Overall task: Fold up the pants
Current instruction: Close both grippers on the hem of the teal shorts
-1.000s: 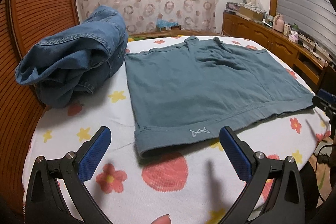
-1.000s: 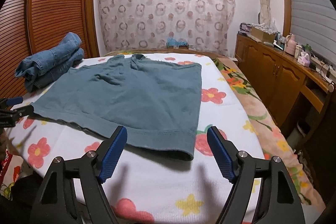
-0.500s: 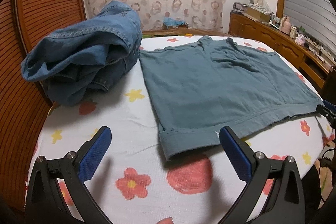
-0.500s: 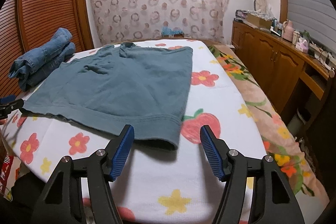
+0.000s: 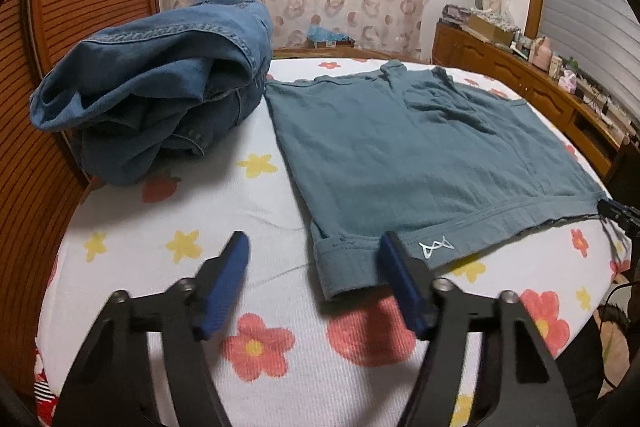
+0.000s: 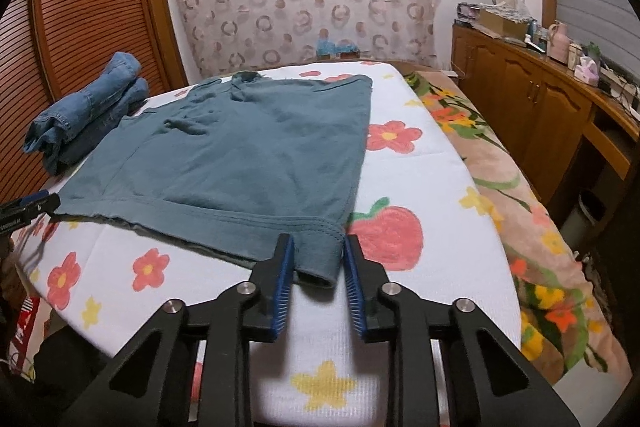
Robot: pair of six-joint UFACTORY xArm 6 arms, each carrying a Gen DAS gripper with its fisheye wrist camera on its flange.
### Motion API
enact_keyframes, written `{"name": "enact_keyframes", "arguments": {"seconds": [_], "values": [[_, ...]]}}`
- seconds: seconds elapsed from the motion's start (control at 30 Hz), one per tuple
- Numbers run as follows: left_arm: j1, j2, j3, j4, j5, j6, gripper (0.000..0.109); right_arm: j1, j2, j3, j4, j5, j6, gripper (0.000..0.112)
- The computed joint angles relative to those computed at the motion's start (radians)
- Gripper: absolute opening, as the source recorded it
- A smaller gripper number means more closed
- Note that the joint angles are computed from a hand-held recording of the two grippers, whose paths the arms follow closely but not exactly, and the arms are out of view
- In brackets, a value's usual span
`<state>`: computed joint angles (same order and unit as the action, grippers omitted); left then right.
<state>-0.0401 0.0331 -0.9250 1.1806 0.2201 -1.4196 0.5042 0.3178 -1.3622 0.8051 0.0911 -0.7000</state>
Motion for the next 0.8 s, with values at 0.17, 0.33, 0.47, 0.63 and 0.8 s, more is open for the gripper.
{"name": "enact_keyframes", "arguments": {"seconds": [0.17, 0.33, 0.47, 0.63, 0.8], "values": [[0.003, -0.005, 0.018, -0.041, -0.03, 0.031, 0.045, -0.008, 0.011, -0.022, 0.007, 0.017, -0.008, 0.022], [-0.001, -0.011, 0.038, -0.074, -0.063, 0.064, 0.036, -0.008, 0.012, -0.027, -0.006, 0.021, 0.003, 0.02], [-0.006, -0.005, 0.038, -0.083, -0.071, 0.089, 0.028, -0.007, 0.011, -0.033, 0.028, 0.029, -0.033, 0.017], [-0.004, -0.013, 0.037, -0.071, -0.081, 0.091, 0.011, -0.007, 0.009, -0.032, 0.023, 0.03, -0.032, 0.016], [-0.006, -0.035, 0.048, -0.072, -0.096, 0.094, 0.008, -0.004, -0.003, -0.032, 0.053, 0.038, -0.066, 0.01]]}}
